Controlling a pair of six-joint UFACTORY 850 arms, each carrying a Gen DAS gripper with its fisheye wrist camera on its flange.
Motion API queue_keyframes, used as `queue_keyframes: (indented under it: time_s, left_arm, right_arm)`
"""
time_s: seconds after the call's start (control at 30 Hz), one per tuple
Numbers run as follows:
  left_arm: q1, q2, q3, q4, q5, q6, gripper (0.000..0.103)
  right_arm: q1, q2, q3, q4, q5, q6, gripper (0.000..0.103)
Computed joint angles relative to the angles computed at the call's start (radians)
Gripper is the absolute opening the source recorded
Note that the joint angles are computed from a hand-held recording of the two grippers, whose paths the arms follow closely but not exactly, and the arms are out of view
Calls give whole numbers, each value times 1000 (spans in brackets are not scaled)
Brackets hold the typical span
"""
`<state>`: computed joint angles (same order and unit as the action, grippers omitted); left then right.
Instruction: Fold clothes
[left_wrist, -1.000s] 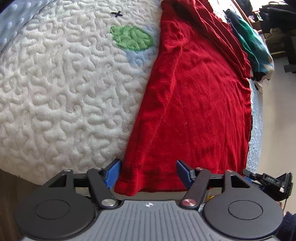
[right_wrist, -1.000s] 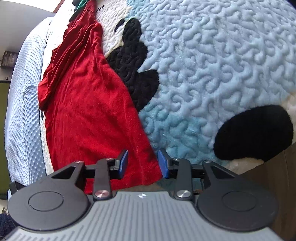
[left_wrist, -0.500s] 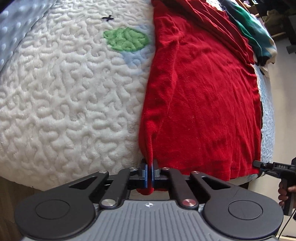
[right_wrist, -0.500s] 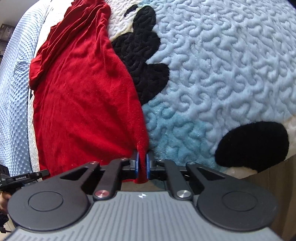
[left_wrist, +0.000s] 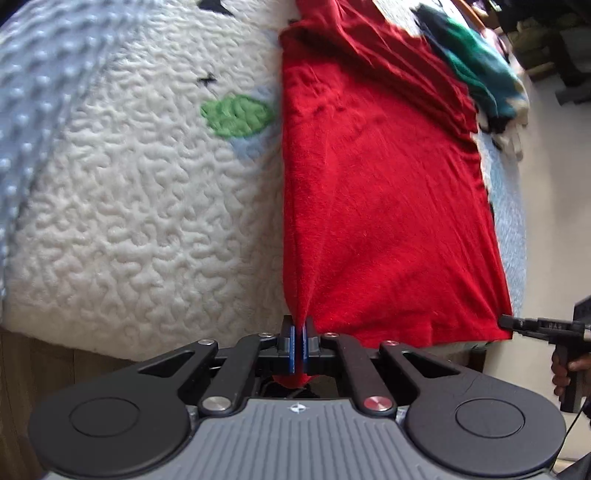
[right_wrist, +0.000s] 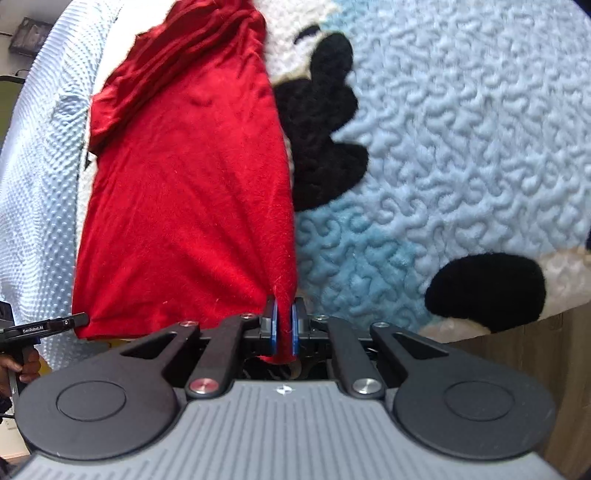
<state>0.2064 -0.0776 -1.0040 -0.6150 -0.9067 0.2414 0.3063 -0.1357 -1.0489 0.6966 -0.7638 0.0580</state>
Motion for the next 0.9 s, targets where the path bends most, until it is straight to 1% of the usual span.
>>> queue_keyframes:
  time_s: [0.1, 0.17, 0.23, 0.37, 0.5, 0.6, 0.7, 0.8, 0.9]
  left_arm:
    - [11, -7, -23, -32, 11, -57, 4]
    - [-4, -26, -57, -18, 24, -88, 4]
    - [-18, -47, -100, 4, 29, -109, 4]
    - [-27, -93, -201, 5, 24, -120, 4]
    - [-13, -174, -349, -6, -16, -121, 4]
    - [1, -275, -501, -19, -74, -83, 4]
    - [17, -399, -663, -52, -128, -73, 4]
    - [31, -552, -858, -81, -178, -109, 4]
    - [32, -733, -1103, -75, -247, -164, 4]
  right_arm:
    - [-36, -1, -16, 60, 2, 5, 7]
    - [-52, -22, -44, 85, -2, -2, 7]
    - [-51, -64, -103, 60, -23, 1, 7]
    - [-54, -142, -240, -23, -109, -17, 7]
    - [-66, -216, -380, -48, -140, 34, 7]
    - [-65, -301, -537, -127, -180, 82, 7]
    - [-65, -402, -703, -175, -214, 144, 7]
    - [-67, -524, -894, -222, -251, 221, 7]
    - [-72, -677, -1126, -259, -309, 304, 7]
